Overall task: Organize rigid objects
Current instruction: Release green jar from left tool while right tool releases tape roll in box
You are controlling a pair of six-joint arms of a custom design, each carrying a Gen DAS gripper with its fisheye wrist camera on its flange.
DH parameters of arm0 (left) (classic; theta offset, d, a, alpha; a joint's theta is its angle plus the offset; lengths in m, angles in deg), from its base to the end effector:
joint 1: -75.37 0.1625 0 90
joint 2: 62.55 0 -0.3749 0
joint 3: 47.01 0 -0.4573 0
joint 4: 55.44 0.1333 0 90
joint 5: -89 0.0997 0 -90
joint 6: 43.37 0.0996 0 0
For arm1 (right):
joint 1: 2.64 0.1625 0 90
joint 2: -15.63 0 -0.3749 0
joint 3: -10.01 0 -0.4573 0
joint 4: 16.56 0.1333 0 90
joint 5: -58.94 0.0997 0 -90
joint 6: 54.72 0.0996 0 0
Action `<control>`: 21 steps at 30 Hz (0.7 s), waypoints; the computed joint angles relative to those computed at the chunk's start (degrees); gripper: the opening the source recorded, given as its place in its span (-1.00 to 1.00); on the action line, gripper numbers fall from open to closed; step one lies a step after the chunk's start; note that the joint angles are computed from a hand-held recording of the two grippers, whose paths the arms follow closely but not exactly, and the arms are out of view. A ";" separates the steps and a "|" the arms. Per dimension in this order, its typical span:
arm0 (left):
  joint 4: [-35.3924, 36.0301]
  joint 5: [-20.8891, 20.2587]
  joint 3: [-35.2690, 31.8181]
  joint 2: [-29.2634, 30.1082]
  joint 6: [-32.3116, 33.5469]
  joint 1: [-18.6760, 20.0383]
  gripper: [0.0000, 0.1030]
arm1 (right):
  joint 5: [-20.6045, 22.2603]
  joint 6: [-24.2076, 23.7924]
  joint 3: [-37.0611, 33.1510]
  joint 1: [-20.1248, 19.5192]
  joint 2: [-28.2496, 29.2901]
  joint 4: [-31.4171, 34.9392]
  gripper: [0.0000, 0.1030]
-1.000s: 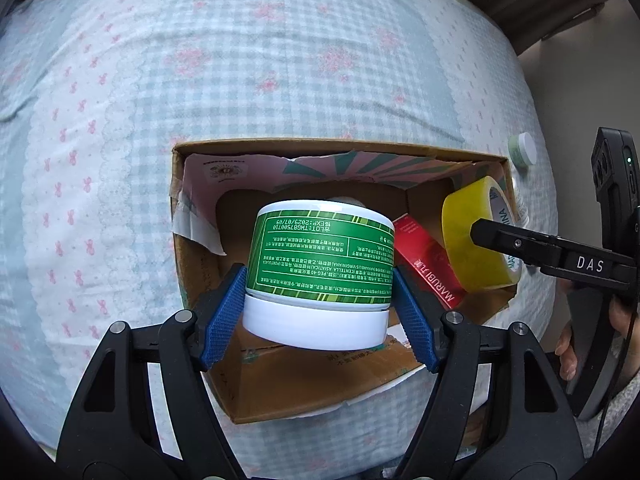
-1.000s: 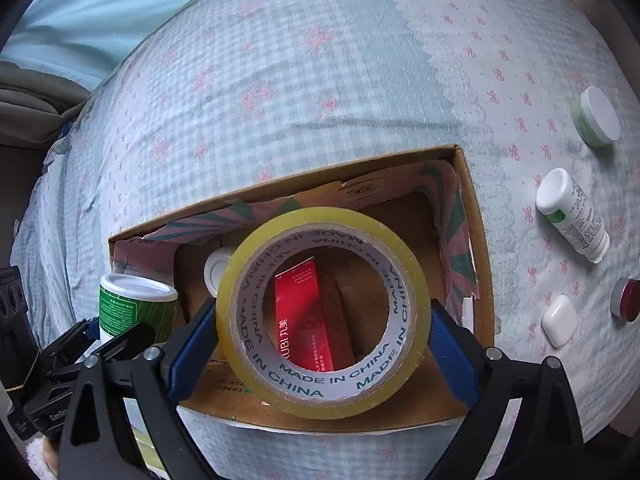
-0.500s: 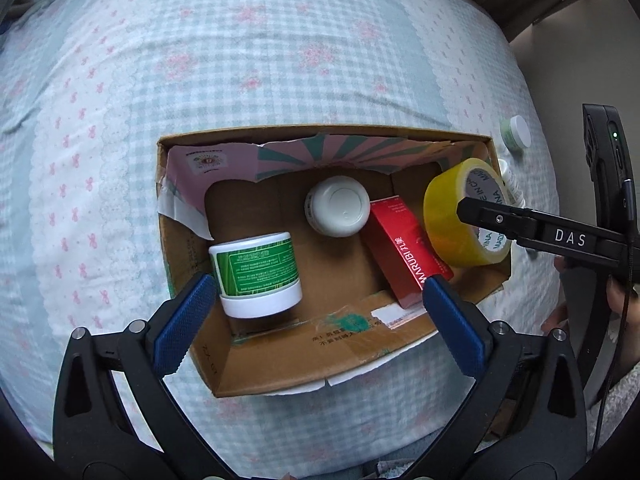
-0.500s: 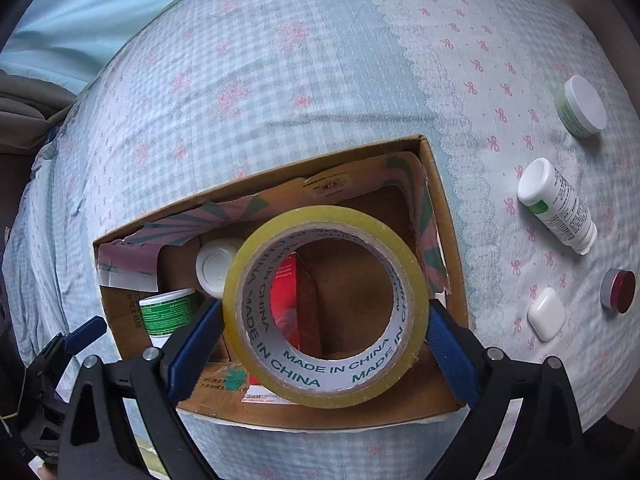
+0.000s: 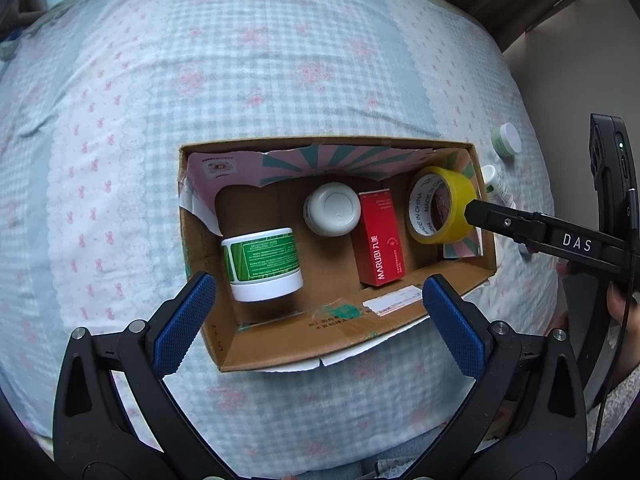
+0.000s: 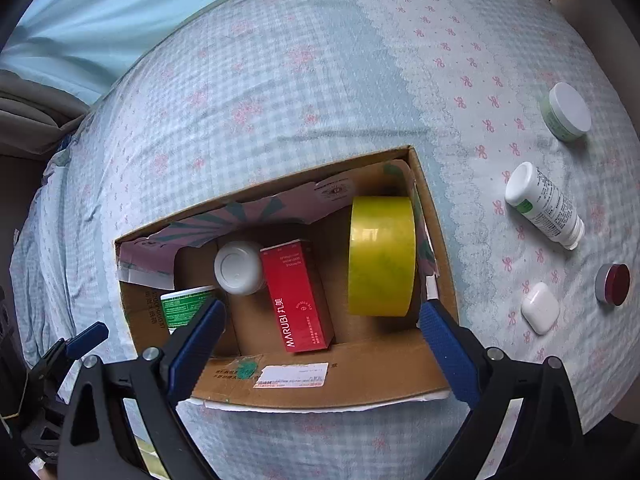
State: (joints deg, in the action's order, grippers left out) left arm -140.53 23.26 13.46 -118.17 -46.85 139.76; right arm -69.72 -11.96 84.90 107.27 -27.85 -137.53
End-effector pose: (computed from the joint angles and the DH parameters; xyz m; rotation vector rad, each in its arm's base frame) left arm -0.1672 -0.7518 0.3269 0.5645 2.6297 0.0771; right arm 0.3261 -0.6917 0.1036 -0.4967 -2.4749 0.4522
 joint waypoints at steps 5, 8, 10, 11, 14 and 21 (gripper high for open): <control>-1.19 1.01 2.43 -3.66 -0.55 -1.76 0.99 | -1.08 1.35 0.77 1.88 -1.42 2.00 0.88; -1.87 1.92 4.47 -6.67 -1.37 -3.27 0.99 | -2.09 1.78 2.11 3.59 -3.02 2.23 0.88; -2.42 2.12 5.84 -8.75 -1.70 -4.34 0.99 | -2.67 2.51 3.03 4.83 -4.17 2.42 0.88; -2.60 2.19 6.52 -9.76 -1.82 -4.88 0.99 | -2.84 2.86 3.55 5.43 -4.83 2.62 0.88; -2.83 2.57 8.50 -12.57 -1.83 -6.69 0.99 | -4.33 4.11 4.72 7.59 -6.53 4.10 0.88; -5.20 5.05 14.36 -18.17 -1.73 -11.84 0.99 | -10.37 9.72 9.20 12.81 -12.09 7.52 0.88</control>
State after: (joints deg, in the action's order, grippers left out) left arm -145.73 28.31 27.82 -136.34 -48.58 127.92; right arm -80.10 -2.24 94.11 120.08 -39.94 -130.01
